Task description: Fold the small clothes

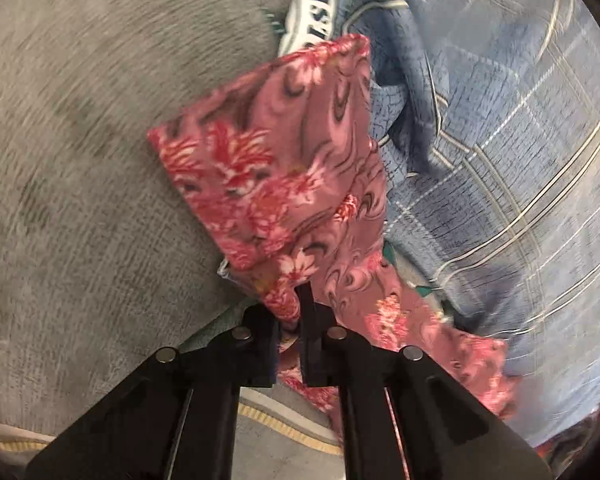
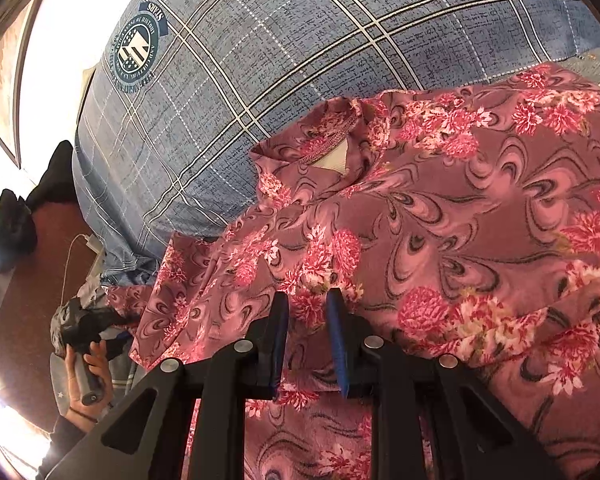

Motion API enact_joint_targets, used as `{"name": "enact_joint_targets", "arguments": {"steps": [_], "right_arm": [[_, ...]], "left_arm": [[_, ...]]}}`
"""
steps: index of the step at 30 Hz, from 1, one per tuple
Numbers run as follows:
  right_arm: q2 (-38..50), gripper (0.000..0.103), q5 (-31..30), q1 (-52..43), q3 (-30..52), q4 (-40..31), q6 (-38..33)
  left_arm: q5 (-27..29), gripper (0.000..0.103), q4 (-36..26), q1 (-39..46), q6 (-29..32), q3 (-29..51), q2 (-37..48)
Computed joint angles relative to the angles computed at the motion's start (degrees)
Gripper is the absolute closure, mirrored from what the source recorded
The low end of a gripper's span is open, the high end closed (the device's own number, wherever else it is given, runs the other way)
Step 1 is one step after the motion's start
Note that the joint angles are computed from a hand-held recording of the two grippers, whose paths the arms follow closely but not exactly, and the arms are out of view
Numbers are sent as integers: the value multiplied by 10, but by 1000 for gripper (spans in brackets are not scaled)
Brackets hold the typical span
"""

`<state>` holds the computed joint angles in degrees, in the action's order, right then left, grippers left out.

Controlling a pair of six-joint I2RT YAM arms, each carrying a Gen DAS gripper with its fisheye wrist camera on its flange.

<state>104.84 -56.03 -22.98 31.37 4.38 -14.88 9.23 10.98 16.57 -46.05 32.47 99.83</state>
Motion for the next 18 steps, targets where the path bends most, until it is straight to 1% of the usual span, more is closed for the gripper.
{"name": "enact_joint_targets", "arguments": {"steps": [1, 2, 4, 8, 9, 11, 12, 14, 15, 17, 18], "right_arm": [[3, 82, -2, -1, 2, -2, -2], [5, 83, -5, -3, 4, -4, -3], [8, 84, -7, -4, 6, -5, -3], [7, 84, -8, -5, 5, -6, -3], [7, 84, -8, -5, 5, -6, -3], [7, 84, -9, -6, 5, -6, -3], [8, 84, -9, -6, 5, -6, -2], [9, 84, -12, -7, 7, -9, -5], [9, 84, -12, -8, 7, -9, -5], [10, 85, -13, -9, 9, -12, -6], [10, 85, -14, -10, 9, -13, -7]], "left_arm": [[18, 98, 15, 8, -3, -17, -18], [23, 98, 18, 9, -3, -24, -30], [25, 98, 4, 2, 3, -37, -76], [0, 100, -54, -54, 3, -44, -186], [4, 100, -74, -57, 12, -48, -220], [-9, 100, -103, -95, 8, -41, -261], [-28, 100, -122, -135, 1, -29, -279], [-60, 100, -135, -191, -9, -7, -281], [-81, 100, -142, -233, -15, 9, -280], [-100, 100, -137, -282, -25, 28, -264], [-115, 100, -130, -322, -35, 46, -243]]}}
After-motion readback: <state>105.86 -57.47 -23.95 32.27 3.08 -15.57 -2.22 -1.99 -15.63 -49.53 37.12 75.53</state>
